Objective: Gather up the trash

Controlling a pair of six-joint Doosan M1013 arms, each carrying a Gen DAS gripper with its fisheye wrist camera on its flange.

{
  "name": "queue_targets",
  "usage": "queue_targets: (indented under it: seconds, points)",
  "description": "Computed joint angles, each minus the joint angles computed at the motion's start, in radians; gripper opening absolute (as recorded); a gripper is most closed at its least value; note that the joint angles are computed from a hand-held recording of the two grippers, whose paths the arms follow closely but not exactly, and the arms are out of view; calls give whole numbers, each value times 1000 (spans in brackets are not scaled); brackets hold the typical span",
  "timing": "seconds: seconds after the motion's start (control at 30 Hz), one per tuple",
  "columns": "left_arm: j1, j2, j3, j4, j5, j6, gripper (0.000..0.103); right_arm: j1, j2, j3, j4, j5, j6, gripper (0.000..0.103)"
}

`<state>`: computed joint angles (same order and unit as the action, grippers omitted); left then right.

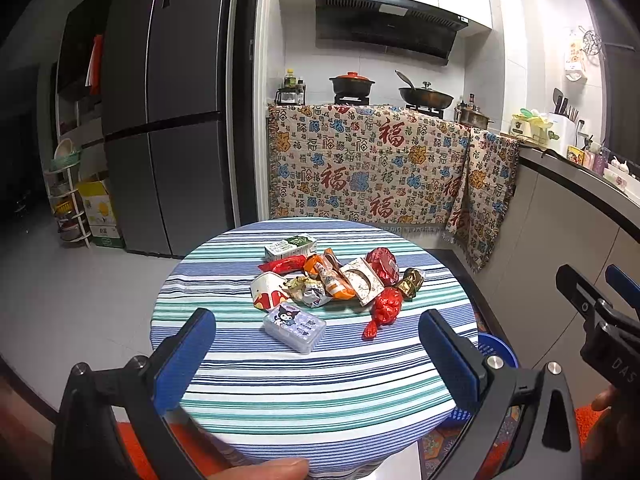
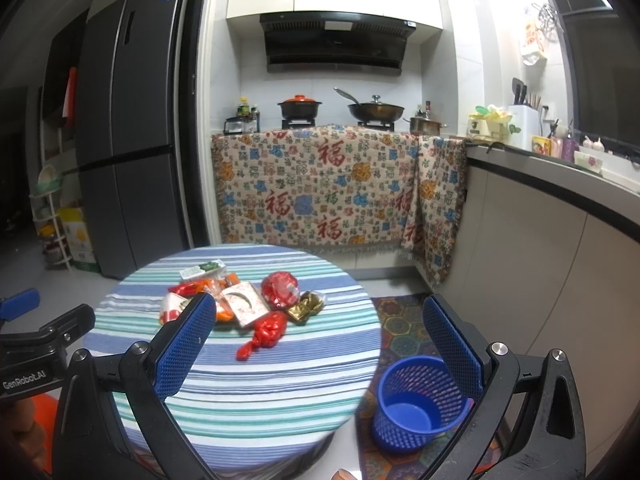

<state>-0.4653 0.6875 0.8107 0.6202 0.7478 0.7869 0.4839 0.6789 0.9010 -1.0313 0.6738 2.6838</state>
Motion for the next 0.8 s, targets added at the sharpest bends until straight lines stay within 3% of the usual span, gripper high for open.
queue_targets:
  seconds: [0.8]
  points:
    - [9,5,1,-7,15,-6,103,-3,7,-6,0,3,-2,103]
